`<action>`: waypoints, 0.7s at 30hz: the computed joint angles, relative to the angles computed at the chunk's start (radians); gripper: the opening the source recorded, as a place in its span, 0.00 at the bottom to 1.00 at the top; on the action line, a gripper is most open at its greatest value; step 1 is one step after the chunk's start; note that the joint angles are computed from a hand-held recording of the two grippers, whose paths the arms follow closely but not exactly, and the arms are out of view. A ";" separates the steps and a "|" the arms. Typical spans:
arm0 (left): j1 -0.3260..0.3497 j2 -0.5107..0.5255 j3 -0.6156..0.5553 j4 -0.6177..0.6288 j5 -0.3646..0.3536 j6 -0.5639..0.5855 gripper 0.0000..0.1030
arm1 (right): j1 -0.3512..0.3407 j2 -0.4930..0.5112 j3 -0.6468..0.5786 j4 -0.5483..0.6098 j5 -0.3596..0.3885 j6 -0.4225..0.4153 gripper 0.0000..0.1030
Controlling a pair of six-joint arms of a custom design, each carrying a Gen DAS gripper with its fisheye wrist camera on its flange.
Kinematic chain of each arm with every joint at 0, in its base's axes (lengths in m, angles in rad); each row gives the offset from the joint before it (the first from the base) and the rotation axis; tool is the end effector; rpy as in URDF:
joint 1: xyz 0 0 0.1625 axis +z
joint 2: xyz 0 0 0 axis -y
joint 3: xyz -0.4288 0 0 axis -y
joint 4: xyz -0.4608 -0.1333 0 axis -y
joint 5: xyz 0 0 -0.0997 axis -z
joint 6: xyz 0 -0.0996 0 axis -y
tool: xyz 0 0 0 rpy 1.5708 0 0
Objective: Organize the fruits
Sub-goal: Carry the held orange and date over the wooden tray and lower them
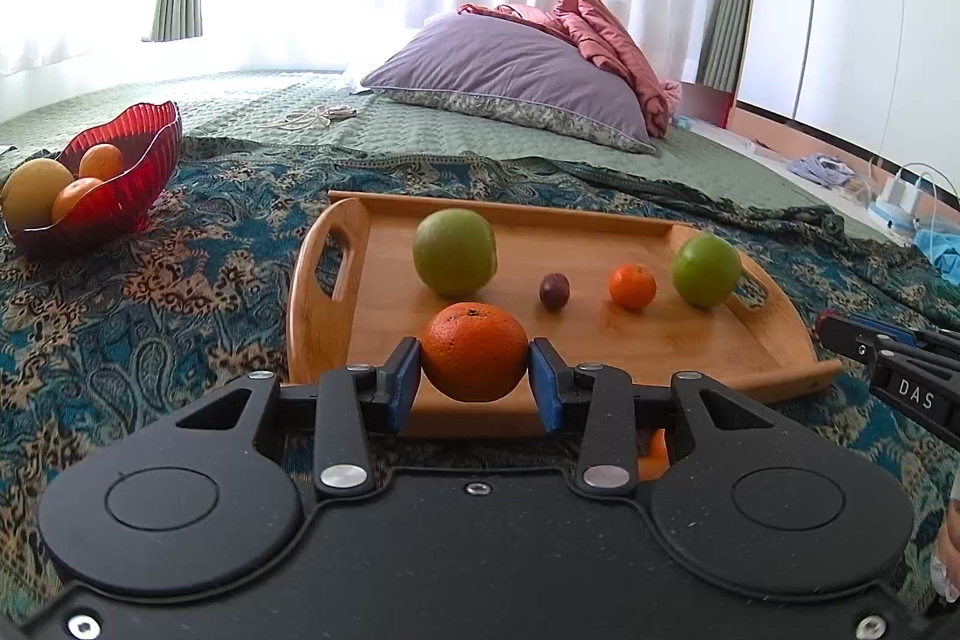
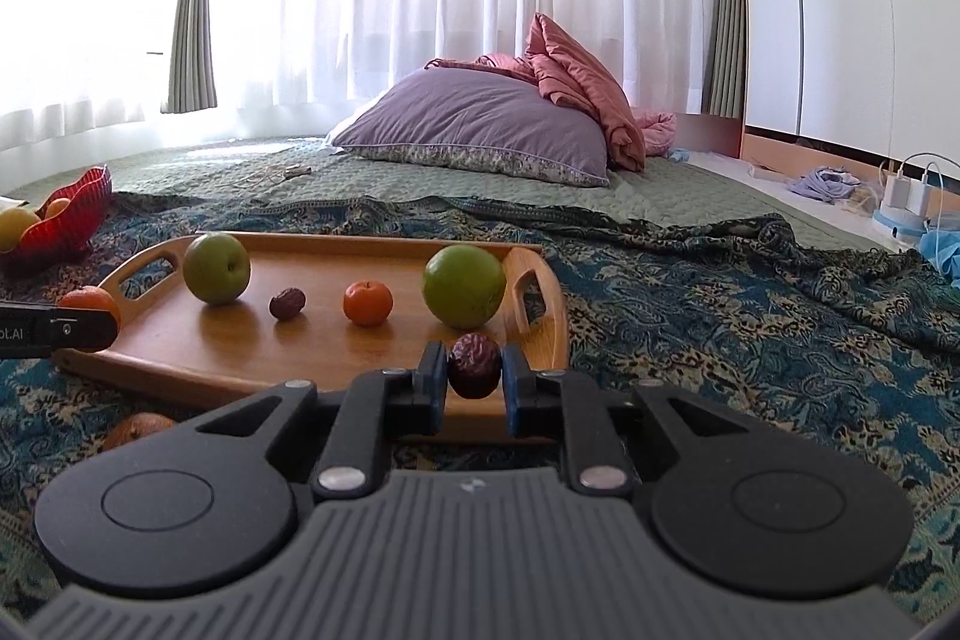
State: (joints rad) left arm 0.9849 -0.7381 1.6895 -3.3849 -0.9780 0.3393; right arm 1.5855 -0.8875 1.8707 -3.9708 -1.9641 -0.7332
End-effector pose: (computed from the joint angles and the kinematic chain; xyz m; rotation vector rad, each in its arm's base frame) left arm -0.2364 -0.6980 0.0978 0.7725 2.3082 -1.1915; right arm 0.1044 -0.6309 0.1959 0.3957 -1.9040 1.4033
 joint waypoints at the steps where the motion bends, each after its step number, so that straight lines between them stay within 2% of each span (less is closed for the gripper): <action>1: 0.003 0.006 -0.013 0.007 -0.002 -0.003 0.36 | -0.001 0.001 -0.013 0.015 0.002 0.008 0.22; 4: 0.016 0.028 -0.056 0.027 -0.011 -0.009 0.36 | -0.001 0.014 -0.060 0.065 -0.003 0.031 0.22; 9: 0.037 0.069 -0.137 0.069 -0.008 -0.006 0.36 | -0.002 0.047 -0.133 0.132 -0.019 0.015 0.22; 14: 0.056 0.111 -0.216 0.122 0.002 -0.008 0.36 | -0.008 0.060 -0.184 0.219 -0.030 0.057 0.22; 21: 0.069 0.153 -0.272 0.170 0.020 -0.015 0.36 | -0.018 0.086 -0.244 0.304 -0.068 0.086 0.22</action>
State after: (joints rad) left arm 1.0537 -0.5854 1.4172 -3.2152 -0.9579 0.3244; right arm 1.5675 -0.8016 1.6270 -3.6669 -2.0324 -0.6475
